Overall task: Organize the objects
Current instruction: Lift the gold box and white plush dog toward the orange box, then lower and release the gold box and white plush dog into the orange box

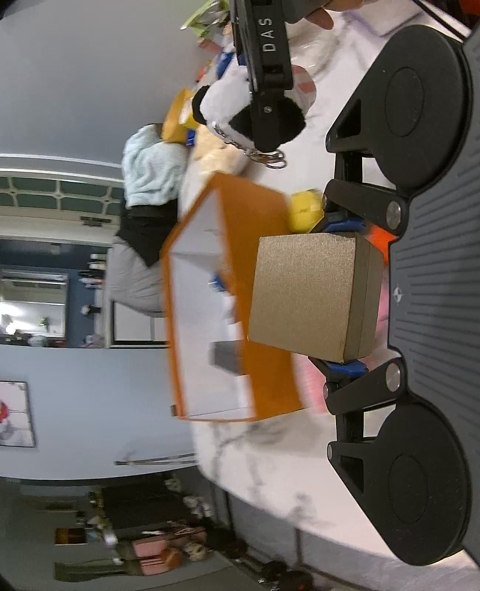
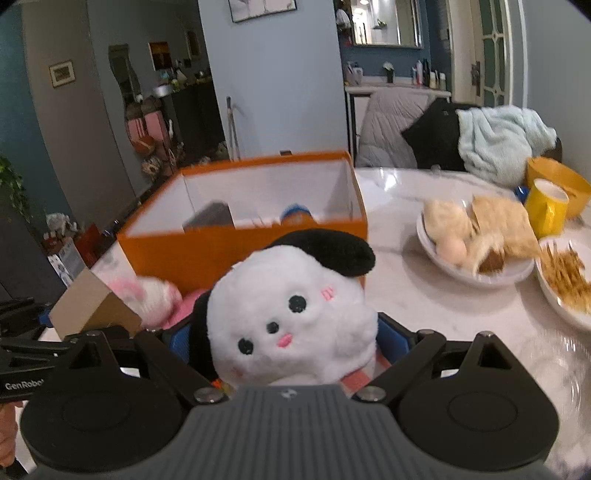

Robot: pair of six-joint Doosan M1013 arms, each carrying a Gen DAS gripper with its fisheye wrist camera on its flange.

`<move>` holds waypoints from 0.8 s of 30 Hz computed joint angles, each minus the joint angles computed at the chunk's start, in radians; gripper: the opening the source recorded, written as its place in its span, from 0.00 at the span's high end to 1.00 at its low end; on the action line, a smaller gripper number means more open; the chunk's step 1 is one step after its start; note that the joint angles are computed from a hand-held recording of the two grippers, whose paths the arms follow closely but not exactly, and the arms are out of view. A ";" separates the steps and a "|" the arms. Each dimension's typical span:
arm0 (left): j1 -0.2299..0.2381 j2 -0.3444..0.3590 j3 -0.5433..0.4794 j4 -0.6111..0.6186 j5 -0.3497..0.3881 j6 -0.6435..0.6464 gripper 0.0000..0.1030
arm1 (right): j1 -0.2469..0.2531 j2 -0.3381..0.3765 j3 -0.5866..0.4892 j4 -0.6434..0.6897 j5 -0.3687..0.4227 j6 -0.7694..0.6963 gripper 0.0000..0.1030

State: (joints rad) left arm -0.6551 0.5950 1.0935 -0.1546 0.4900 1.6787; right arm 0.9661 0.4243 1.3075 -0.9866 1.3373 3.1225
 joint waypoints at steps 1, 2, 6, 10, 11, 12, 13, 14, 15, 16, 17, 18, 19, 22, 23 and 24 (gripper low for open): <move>0.001 0.008 -0.022 0.008 0.001 -0.003 0.32 | -0.005 -0.002 -0.007 -0.007 -0.010 -0.016 0.08; 0.003 0.021 -0.053 0.021 0.003 -0.008 0.32 | -0.013 -0.004 -0.015 -0.015 -0.026 -0.034 0.08; 0.007 0.095 -0.210 0.096 0.051 -0.055 0.32 | -0.057 0.009 -0.076 -0.031 -0.065 -0.110 0.08; 0.011 0.214 -0.433 0.143 0.172 -0.117 0.32 | -0.118 0.023 -0.129 -0.005 -0.137 -0.155 0.08; 0.011 0.251 -0.500 0.153 0.214 -0.127 0.32 | -0.137 0.026 -0.139 0.015 -0.162 -0.169 0.08; 0.011 0.280 -0.552 0.154 0.250 -0.128 0.32 | -0.158 0.033 -0.154 0.039 -0.181 -0.177 0.08; 0.011 0.311 -0.607 0.149 0.293 -0.124 0.32 | -0.176 0.040 -0.167 0.061 -0.194 -0.182 0.08; 0.011 0.340 -0.660 0.135 0.334 -0.113 0.32 | -0.196 0.048 -0.179 0.091 -0.208 -0.188 0.08; 0.012 0.353 -0.678 0.122 0.353 -0.102 0.32 | -0.213 0.057 -0.189 0.114 -0.220 -0.192 0.08; 0.012 0.375 -0.715 0.114 0.383 -0.091 0.32 | -0.229 0.063 -0.196 0.139 -0.231 -0.199 0.08; 0.010 0.391 -0.739 0.109 0.404 -0.081 0.32 | -0.246 0.070 -0.201 0.169 -0.243 -0.208 0.08; 0.009 0.401 -0.753 0.107 0.416 -0.070 0.32 | -0.262 0.076 -0.206 0.198 -0.257 -0.217 0.08; 0.007 0.409 -0.760 0.104 0.425 -0.058 0.32 | -0.277 0.082 -0.210 0.228 -0.265 -0.223 0.08; 0.003 0.454 -0.832 0.096 0.481 -0.031 0.32 | -0.313 0.097 -0.212 0.313 -0.294 -0.251 0.08; 0.003 0.466 -0.852 0.094 0.497 -0.027 0.32 | -0.322 0.102 -0.215 0.334 -0.300 -0.270 0.08; 0.003 0.479 -0.874 0.090 0.518 -0.021 0.32 | -0.329 0.110 -0.223 0.351 -0.294 -0.288 0.08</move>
